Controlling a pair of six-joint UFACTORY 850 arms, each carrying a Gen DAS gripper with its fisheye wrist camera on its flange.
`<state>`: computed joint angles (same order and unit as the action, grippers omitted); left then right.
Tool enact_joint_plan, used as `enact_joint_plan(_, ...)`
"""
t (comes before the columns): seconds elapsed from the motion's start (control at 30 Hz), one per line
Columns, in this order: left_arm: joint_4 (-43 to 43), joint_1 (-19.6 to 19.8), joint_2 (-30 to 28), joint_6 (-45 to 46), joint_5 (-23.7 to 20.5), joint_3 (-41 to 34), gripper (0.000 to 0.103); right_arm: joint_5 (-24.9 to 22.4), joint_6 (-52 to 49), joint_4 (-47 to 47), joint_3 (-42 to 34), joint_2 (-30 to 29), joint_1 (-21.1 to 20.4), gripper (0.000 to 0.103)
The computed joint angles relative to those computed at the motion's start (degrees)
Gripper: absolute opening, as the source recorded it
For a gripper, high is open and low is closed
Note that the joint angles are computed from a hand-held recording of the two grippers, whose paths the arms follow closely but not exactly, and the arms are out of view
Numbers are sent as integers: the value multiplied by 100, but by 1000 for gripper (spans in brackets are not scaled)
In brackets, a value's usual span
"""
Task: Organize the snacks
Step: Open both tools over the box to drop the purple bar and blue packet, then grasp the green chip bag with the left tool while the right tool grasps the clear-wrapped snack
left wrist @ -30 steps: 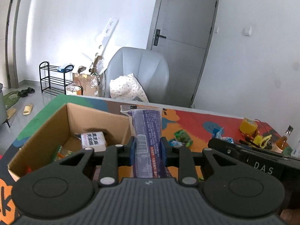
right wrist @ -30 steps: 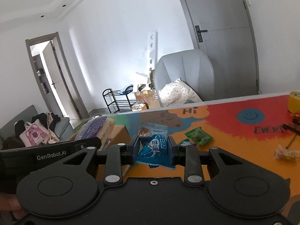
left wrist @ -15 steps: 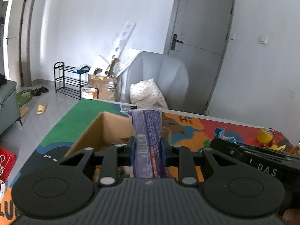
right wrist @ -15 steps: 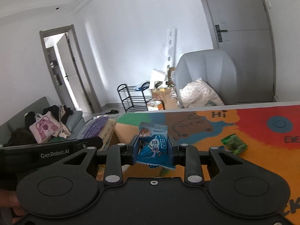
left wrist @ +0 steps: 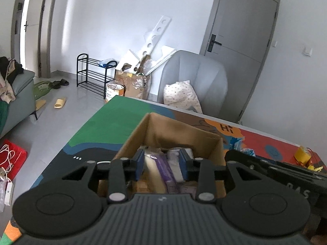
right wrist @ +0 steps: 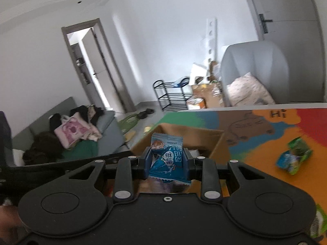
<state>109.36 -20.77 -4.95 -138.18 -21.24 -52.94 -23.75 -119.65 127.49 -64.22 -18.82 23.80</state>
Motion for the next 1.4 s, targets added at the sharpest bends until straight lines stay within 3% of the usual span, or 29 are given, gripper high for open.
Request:
enact_joint_plan(0.17, 71, 41, 61, -104, -16, 96, 51, -73, 394, -316, 10, 23, -10, 43)
enact_joint_plan(0.37, 163, -40, 76, -236, -126, 139, 71, 139, 163, 84, 129, 128, -56, 44)
enact_joint_plan(0.63, 606, -165, -60, -528, -92, 48, 86, 390, -435, 786, 362, 295, -200, 51)
enact_joint_plan(0.9, 1037, -379, -319, -910, -1, -180, 94, 598, -949, 1319, 623, 491, -402, 59)
enact_joint_plan(1.07, 1267, -511, -482, -1155, 39, -308, 96, 667, -1412, 1779, 822, 647, -554, 71)
enact_joint_plan(1.4, 1623, -714, -780, -1433, 219, -612, 98, 703, -1907, 2358, 1153, 861, -870, 78)
